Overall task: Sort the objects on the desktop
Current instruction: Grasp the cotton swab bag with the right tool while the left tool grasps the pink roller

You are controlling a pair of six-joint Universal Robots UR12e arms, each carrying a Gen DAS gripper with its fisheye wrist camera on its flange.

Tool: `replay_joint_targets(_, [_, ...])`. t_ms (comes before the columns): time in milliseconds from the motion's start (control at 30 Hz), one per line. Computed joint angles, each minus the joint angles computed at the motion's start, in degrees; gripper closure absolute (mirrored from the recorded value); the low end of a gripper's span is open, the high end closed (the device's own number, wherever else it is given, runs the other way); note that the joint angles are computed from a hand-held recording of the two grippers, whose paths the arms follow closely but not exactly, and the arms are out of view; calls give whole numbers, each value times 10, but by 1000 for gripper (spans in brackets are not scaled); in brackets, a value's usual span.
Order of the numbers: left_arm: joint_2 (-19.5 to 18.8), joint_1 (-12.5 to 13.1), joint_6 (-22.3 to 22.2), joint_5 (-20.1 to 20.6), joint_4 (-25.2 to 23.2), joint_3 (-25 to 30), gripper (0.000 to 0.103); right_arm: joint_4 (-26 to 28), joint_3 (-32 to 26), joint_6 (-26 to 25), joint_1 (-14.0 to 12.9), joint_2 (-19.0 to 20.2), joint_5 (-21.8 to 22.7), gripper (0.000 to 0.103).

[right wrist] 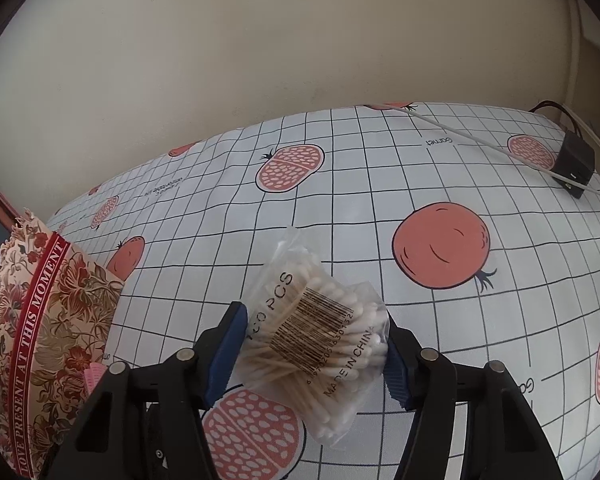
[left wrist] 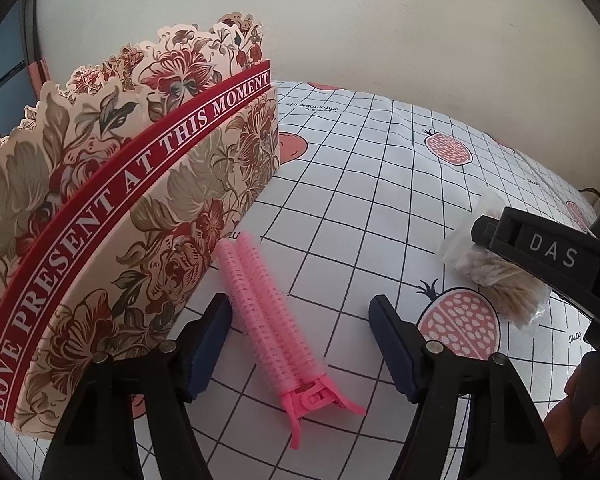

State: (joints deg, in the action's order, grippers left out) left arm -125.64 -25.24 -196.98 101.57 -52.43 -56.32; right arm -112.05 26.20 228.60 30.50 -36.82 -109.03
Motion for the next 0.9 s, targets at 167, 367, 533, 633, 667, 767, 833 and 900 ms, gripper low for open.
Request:
replay_joint_targets(167, [8, 3, 11, -9, 7, -11, 47, 14, 8, 16, 1, -7, 2, 38])
replay_joint_targets(367, [18, 7, 17, -18, 13, -24, 60, 40, 7, 42, 4, -11, 0, 38])
replay_joint_targets(533, [26, 8, 28, -25, 27, -39, 63, 58, 12, 65, 7, -18, -1, 39])
replay_joint_targets(633, [29, 9, 35, -26, 26, -42, 63, 62, 22, 72, 10, -24, -6, 39])
replay_joint_targets(667, [30, 10, 39, -31, 25, -43, 64, 65, 24, 77, 11, -26, -4, 39])
replay_joint_targets(767, [30, 12, 59, -39, 22, -41, 71, 70, 39, 108, 12, -37, 5, 39])
replay_joint_targets(833, [29, 12, 78, -45, 20, -38, 75, 80, 39, 118, 13, -39, 7, 40])
replay_joint_targets(900, [30, 12, 104, -49, 29, -43, 75, 94, 35, 132, 14, -40, 10, 40])
